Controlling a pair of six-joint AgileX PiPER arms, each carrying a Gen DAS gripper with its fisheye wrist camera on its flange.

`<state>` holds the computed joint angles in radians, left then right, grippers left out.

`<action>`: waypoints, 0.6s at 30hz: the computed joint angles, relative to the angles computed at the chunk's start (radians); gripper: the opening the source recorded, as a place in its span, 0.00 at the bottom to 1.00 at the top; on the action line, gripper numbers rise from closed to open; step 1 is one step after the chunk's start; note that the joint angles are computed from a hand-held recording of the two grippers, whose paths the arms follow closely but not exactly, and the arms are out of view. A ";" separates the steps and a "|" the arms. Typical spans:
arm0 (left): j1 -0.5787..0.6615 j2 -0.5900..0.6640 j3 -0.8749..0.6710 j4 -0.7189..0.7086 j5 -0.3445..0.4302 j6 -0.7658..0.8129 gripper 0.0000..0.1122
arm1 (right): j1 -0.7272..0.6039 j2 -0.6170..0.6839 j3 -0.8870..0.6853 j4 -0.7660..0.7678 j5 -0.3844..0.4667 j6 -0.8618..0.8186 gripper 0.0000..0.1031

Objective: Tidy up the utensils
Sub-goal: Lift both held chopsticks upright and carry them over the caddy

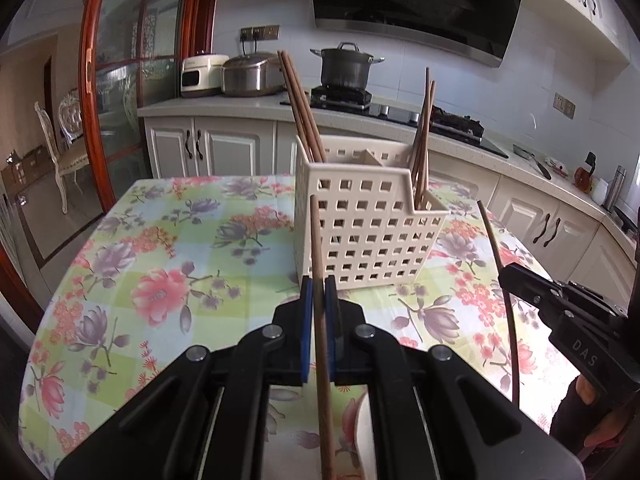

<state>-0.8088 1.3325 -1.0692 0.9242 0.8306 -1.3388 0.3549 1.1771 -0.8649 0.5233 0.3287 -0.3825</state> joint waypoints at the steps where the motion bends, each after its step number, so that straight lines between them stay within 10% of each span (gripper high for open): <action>1: -0.008 -0.002 -0.001 0.014 0.011 -0.009 0.05 | 0.004 -0.005 0.000 -0.011 -0.003 0.010 0.06; 18: -0.130 -0.080 -0.004 0.157 0.134 -0.090 0.05 | 0.054 -0.114 -0.006 -0.137 -0.013 0.118 0.06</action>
<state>-0.9386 1.2520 -1.0734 1.0811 0.9649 -1.4292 0.4086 1.0630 -0.8711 0.3864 0.3157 -0.2641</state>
